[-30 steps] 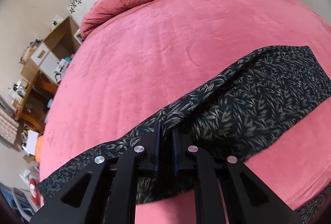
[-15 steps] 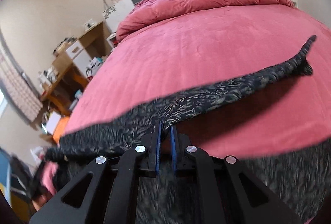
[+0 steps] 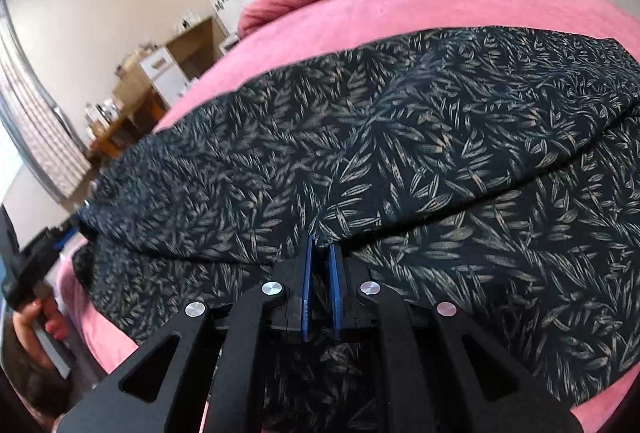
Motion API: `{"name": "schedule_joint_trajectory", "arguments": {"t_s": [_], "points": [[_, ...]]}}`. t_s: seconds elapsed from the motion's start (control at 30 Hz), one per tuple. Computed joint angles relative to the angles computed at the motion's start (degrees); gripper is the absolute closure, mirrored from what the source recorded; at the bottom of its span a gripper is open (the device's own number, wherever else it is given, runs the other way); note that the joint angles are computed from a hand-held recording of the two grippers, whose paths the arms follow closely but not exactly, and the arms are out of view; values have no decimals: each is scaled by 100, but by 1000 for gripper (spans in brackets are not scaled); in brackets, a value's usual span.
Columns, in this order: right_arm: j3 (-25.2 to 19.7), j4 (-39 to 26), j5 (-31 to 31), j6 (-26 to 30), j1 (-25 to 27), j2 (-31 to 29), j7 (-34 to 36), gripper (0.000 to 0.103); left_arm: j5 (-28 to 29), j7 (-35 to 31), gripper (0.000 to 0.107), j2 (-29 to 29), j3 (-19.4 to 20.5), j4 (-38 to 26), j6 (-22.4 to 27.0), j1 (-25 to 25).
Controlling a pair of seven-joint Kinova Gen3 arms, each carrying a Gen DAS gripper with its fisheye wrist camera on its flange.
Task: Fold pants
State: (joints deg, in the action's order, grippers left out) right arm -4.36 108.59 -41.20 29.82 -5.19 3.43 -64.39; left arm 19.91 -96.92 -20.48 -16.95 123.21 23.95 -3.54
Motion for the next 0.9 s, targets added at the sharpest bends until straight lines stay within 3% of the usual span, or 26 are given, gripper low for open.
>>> {"name": "schedule_joint_trajectory", "arguments": {"t_s": [0.07, 0.17, 0.27, 0.4, 0.43, 0.47, 0.53, 0.57, 0.63, 0.73, 0.77, 0.83, 0.9], "points": [[-132, 72, -466, 76, 337, -4, 414, 96, 394, -239, 46, -45, -265, 1, 189, 45], [110, 223, -1116, 162, 370, -46, 1012, 96, 1093, -501, 46, -131, -1062, -29, 626, 554], [231, 255, -1348, 243, 443, -119, 1250, 96, 1793, -773, 46, -54, -1858, -85, 1235, 1023], [288, 193, -1530, 628, 574, -59, 1277, 95, 2725, -1411, 41, 175, -2665, -63, 1445, 1620], [372, 158, -1464, 739, 570, -56, 1162, 90, 2958, -1532, 38, 258, -2763, -61, 1431, 1683], [466, 150, -1463, 823, 550, -58, 1128, 69, 3191, -1587, 30, 385, -2808, -79, 1394, 1684], [494, 227, -1740, 984, 756, -95, 1255, 36, 3443, -1543, 27, 714, -2645, -145, 1470, 1367], [440, 236, -1896, 1092, 893, -93, 1288, 36, 3542, -1567, 29, 860, -2619, -180, 1561, 1262], [553, 245, -1929, 1139, 851, -122, 1224, 36, 3460, -1351, 38, 1140, -2306, -308, 1598, 935], [587, 158, -1936, 1194, 954, -36, 973, 38, 3570, -1345, 67, 1308, -2152, -387, 1635, 780], [659, 118, -2076, 1323, 989, 50, 898, 40, 3501, -1278, 81, 1329, -2063, -423, 1626, 712], [673, 23, -2542, 1691, 1311, 308, 802, 48, 3644, -1393, 91, 1382, -2014, -463, 1701, 558], [738, -68, -2832, 1842, 1466, 514, 663, 64, 3926, -1632, 98, 1426, -2028, -484, 1868, 392]]}}
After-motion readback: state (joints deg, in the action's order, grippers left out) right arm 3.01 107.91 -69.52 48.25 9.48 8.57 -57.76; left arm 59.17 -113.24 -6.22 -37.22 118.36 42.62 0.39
